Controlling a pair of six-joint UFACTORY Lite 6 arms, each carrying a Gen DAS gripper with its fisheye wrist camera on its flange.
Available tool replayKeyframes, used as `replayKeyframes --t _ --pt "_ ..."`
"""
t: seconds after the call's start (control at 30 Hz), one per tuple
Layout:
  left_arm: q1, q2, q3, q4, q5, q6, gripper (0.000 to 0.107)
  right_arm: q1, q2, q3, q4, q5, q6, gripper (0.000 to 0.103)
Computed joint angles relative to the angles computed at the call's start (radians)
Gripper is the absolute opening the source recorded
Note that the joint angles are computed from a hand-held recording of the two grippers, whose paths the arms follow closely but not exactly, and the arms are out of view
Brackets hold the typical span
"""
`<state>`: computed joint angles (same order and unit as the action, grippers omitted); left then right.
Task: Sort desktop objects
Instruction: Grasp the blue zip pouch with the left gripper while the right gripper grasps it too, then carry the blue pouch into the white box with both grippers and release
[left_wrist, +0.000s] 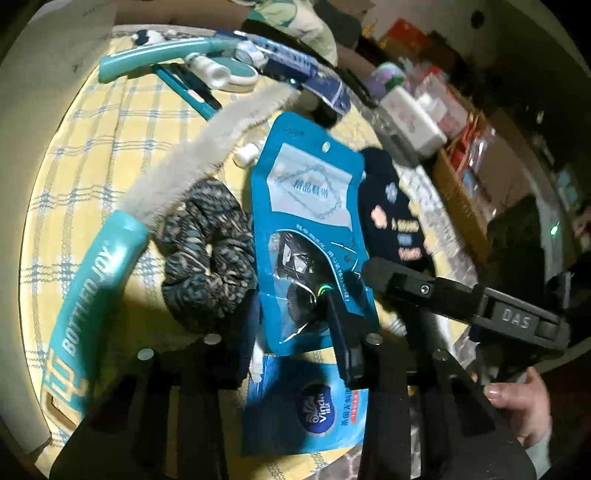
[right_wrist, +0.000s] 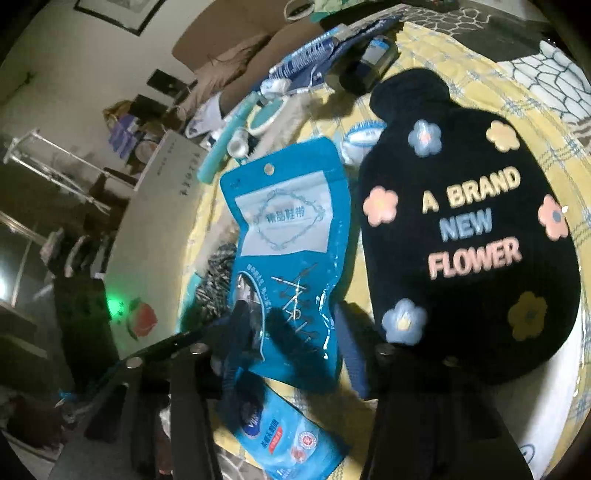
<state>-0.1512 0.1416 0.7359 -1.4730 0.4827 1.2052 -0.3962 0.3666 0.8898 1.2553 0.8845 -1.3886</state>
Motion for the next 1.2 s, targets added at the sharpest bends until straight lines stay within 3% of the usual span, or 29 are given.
replayKeyframes --t 0.43,0.63,0.83,1.03,1.2 --pt "0.028 -0.161 -0.028 0.011 0.048 -0.028 0.028 0.018 -0.174 -0.063 0.031 0.005 -0.081 0.04" --pt "0.145 -0.285 -0.034 0.105 0.156 -0.114 0.028 0.037 -0.291 -0.086 0.055 0.068 -0.06 0.04" --pt "0.398 -0.377 0.087 0.294 0.366 -0.254 0.028 0.191 -0.387 -0.024 0.087 0.076 0.07 0.04" --pt "0.709 -0.237 0.353 0.374 0.589 -0.251 0.028 0.488 -0.282 0.213 0.141 -0.042 0.224 0.04" --pt "0.855 0.076 0.707 0.417 0.666 -0.266 0.028 0.7 0.009 0.584 0.128 -0.15 0.369 0.04"
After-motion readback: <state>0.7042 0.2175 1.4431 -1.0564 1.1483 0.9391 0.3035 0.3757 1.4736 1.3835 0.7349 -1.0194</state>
